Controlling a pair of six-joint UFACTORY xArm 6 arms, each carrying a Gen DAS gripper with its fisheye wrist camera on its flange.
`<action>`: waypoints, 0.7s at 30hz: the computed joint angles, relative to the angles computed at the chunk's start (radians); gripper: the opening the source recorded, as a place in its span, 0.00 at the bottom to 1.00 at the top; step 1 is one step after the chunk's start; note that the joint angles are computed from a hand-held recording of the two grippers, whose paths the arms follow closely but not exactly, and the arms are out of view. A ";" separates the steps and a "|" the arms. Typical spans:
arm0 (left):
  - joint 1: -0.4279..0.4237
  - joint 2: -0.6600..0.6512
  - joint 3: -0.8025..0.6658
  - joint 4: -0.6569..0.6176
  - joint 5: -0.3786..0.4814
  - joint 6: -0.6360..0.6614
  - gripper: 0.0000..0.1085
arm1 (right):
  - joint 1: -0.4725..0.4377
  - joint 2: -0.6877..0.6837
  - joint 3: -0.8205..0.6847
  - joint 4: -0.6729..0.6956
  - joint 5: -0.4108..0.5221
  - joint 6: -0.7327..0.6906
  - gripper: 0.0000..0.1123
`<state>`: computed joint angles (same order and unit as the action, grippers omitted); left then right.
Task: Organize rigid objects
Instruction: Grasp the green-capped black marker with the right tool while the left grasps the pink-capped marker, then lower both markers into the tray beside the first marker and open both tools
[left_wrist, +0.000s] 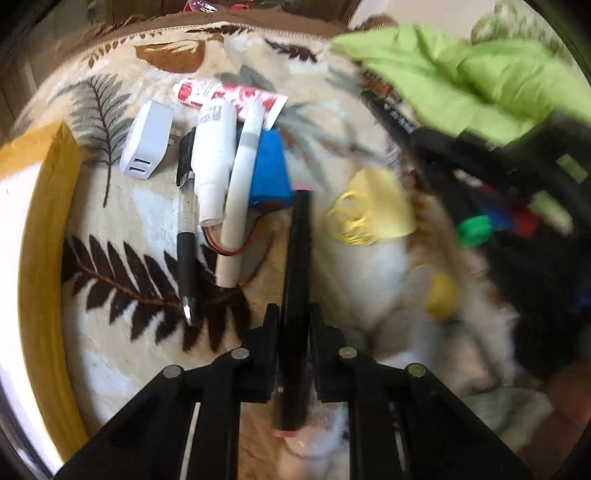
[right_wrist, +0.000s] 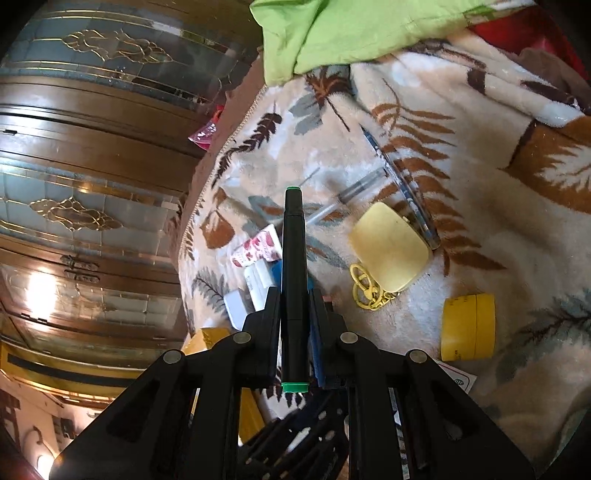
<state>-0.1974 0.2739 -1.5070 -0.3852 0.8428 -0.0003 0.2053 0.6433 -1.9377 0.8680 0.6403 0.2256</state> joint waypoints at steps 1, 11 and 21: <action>0.014 -0.034 0.030 -0.055 -0.010 0.026 0.12 | 0.002 -0.007 0.008 0.015 -0.016 -0.016 0.13; 0.282 -0.360 0.303 -0.345 -0.060 0.160 0.12 | 0.061 -0.019 -0.032 0.306 0.011 -0.340 0.13; 0.460 -0.406 0.407 -0.314 -0.076 0.121 0.12 | 0.245 0.150 -0.357 -0.093 0.293 -0.213 0.13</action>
<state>0.2628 -0.1322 -1.1005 -0.6987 0.7667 0.1211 0.4501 0.7934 -2.2944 0.7750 0.9333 0.0122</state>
